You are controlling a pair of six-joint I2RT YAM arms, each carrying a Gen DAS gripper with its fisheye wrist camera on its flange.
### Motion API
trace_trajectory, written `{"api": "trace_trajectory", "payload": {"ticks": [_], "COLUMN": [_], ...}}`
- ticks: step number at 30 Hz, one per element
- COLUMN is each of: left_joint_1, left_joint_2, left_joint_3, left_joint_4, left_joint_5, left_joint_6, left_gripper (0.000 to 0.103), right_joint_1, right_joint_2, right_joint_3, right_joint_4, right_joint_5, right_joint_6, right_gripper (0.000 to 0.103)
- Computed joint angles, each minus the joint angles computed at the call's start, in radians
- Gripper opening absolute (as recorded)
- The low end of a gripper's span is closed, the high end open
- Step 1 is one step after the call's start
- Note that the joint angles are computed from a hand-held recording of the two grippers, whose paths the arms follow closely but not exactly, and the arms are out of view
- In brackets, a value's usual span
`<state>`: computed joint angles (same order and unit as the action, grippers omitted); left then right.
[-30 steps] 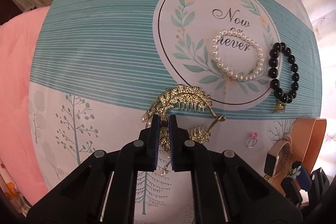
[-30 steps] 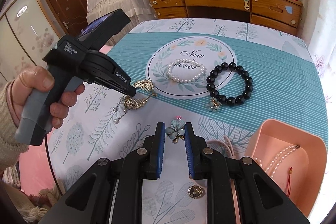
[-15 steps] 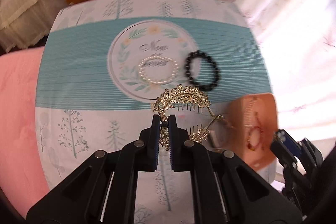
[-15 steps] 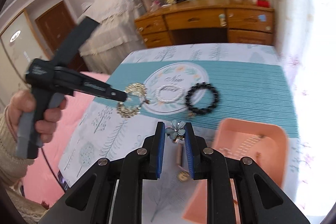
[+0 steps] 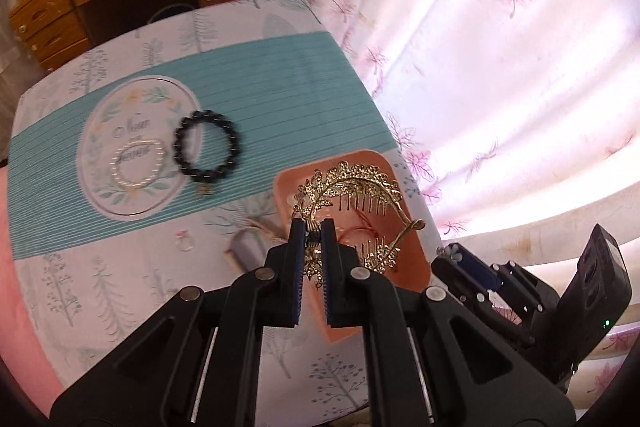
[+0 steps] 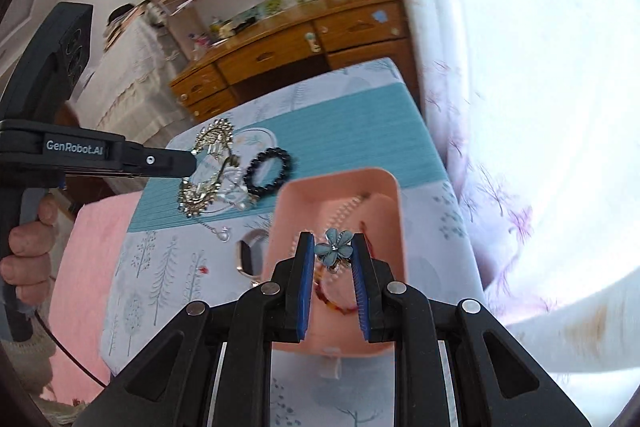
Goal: Organize jewelry
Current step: 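Carry the brooch and comb into the peach tray and open both tools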
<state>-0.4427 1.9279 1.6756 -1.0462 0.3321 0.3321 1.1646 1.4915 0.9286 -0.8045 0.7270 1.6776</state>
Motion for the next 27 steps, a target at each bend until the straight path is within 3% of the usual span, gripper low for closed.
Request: {"api": "trace_trajectory", "payload": {"ticks": [4, 8, 18, 27], "left_joint_1": [-0.075, -0.114, -0.109, -0.113], "left_joint_2": [0.047, 0.125, 0.251, 0.153], "left_joint_3": [-0.077, -0.122, -0.127, -0.261], "left_joint_4": [0.106, 0.209, 0.289, 0.344], "left_joint_5": [-0.038, -0.099, -0.121, -0.134], "left_joint_6": [-0.04, -0.079, -0.131, -0.04], "left_gripper": [0.005, 0.005, 0.005, 0.009], "right_joint_1": [0.073, 0.105, 0.008, -0.062], "right_joint_2": [-0.012, -0.013, 0.152, 0.305], "right_joint_3": [-0.074, -0.141, -0.084, 0.029], "right_joint_4": [-0.021, 0.018, 0.203, 0.201], "right_joint_5": [0.0, -0.024, -0.097, -0.17], "right_joint_6": [0.169, 0.236, 0.038, -0.056], "right_gripper": [0.018, 0.018, 0.018, 0.02]}}
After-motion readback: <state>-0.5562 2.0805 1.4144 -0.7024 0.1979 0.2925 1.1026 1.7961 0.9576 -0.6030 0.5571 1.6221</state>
